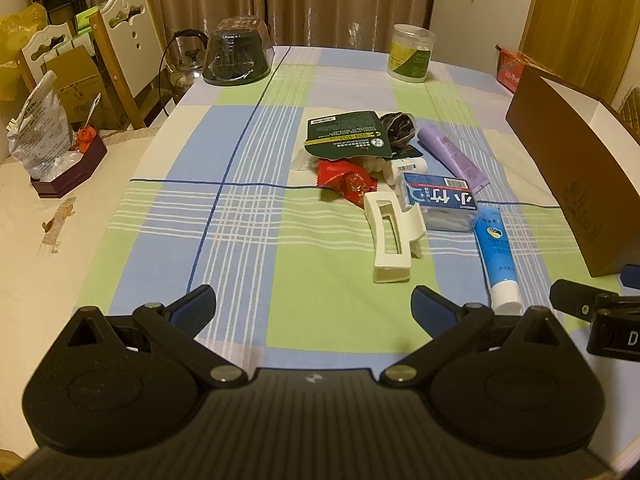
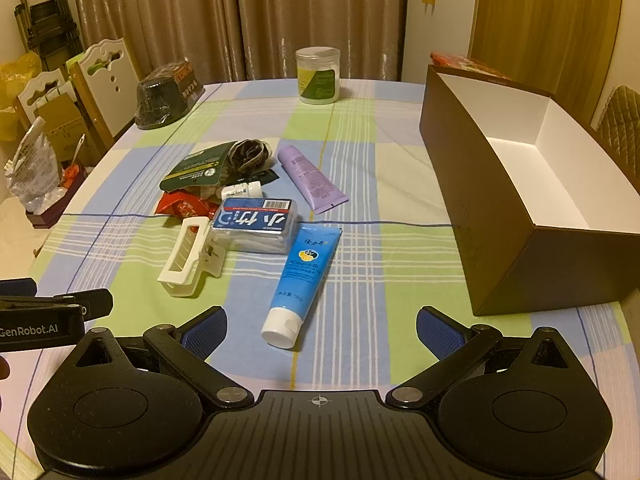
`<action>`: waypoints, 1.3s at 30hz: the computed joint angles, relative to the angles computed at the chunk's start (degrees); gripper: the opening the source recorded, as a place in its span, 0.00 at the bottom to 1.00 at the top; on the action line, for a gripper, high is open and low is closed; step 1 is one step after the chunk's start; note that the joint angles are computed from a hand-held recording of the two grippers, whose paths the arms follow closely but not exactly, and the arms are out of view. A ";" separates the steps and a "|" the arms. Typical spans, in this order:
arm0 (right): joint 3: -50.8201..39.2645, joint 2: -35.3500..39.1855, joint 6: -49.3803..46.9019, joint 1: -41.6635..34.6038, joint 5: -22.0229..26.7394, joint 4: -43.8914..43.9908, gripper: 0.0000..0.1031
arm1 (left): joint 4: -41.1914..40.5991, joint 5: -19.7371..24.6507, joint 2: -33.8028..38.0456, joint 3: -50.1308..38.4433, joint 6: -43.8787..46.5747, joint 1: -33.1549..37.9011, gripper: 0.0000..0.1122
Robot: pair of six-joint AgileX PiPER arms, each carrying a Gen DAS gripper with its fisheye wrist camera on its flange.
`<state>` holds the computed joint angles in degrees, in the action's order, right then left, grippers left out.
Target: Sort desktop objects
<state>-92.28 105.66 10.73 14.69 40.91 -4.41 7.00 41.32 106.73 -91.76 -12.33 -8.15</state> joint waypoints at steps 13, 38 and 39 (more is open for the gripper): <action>0.00 -0.13 -0.76 -0.10 0.37 0.41 1.00 | -0.16 0.58 -0.06 -0.05 0.33 -0.17 0.91; 1.53 -1.35 0.16 0.24 0.24 -0.30 1.00 | -1.48 0.22 -1.40 1.53 1.41 0.06 0.91; 1.56 -1.36 0.17 0.24 0.25 -0.31 1.00 | -1.55 0.22 -1.40 1.54 1.45 0.10 0.91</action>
<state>-90.72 104.30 10.90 14.93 41.17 -4.72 5.45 41.54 105.33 -90.23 -10.88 -8.06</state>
